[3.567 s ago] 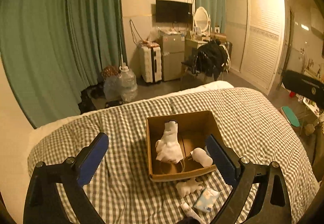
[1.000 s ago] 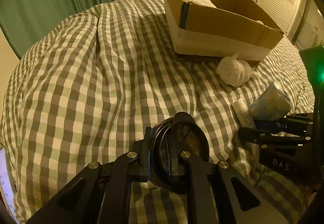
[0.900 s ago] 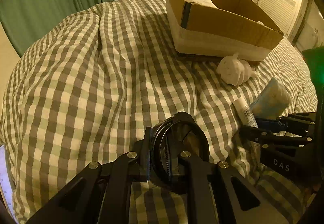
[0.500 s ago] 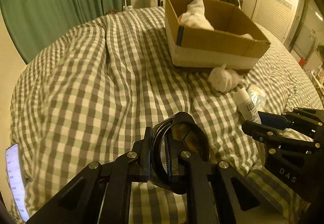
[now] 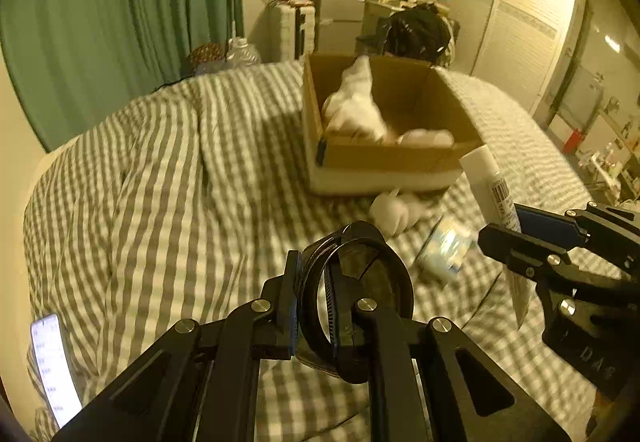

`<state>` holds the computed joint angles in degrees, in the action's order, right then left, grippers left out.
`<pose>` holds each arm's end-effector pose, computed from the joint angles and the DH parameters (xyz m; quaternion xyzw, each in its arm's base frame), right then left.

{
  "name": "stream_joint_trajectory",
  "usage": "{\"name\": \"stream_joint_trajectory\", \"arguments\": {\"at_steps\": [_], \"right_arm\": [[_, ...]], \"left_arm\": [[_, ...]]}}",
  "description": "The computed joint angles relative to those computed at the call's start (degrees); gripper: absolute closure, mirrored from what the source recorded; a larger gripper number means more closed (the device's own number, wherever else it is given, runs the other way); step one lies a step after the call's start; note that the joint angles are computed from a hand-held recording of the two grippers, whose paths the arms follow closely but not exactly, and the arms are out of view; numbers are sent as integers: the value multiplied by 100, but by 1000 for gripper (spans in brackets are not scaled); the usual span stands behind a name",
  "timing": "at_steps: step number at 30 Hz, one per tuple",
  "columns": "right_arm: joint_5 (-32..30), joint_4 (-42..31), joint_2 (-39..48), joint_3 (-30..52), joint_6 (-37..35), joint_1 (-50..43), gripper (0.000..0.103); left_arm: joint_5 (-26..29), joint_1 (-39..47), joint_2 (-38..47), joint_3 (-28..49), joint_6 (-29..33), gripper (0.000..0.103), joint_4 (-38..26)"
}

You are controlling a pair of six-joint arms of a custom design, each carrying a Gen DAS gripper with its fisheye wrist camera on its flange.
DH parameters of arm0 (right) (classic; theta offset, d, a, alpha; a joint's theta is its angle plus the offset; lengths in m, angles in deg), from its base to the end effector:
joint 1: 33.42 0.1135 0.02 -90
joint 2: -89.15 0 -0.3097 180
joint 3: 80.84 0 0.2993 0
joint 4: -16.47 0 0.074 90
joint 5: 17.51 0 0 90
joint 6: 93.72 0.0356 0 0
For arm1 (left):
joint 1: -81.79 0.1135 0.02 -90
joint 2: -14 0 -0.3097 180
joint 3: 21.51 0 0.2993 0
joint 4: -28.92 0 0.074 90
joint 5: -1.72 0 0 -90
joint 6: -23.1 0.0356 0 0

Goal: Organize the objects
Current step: 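Carry the tape roll and toothpaste into the box and open both tools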

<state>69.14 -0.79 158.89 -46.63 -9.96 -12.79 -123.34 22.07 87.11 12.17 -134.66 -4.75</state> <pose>0.2076 0.0804 0.1429 -0.2292 0.9192 0.0674 0.3129 0.1141 -0.1548 0.1211 -0.1103 0.9378 0.0062 0.3292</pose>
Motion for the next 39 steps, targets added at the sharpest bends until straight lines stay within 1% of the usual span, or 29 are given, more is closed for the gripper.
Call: {"name": "stream_joint_trajectory", "arguments": {"at_steps": [2,3,6,10,12,13,15,17,21,27,31,39], "right_arm": [[63,-227,-244,148,-71,-1,78],[66,-331,-333,244,-102,-19,78],[22,-601,-451,622,-197,-143,78],[-83,-749,-382,1071,-333,-314,78],[-238,-814,-312,1315,-401,-476,78],[-293,-826,-265,1413,-427,-541,78],[-407,-834,-102,1655,-489,-692,78],[-530,-789,75,1855,-515,-846,78],[-728,-694,657,2389,-612,-1145,78],[-1028,-440,1676,3103,-645,-1497,78],[-1108,-231,2335,3381,-590,-1615,78],[-1133,70,3619,3877,-479,-1840,78]], "left_arm": [[-21,192,-157,197,319,92,-139],[-121,278,-214,387,550,92,-283],[-155,546,-354,708,1161,92,-372],[73,1075,-518,1028,2024,92,-123],[183,1381,-402,1226,2438,92,43],[183,1419,-360,1269,2497,92,77],[337,1767,-147,1426,2893,92,325],[438,1962,-4,1503,3059,92,484],[835,2602,540,1820,3517,92,1031],[1158,3064,1459,2302,3886,92,1579],[1414,3263,2201,2619,3919,92,1893],[1857,3447,3411,3004,4006,92,2467]]}}
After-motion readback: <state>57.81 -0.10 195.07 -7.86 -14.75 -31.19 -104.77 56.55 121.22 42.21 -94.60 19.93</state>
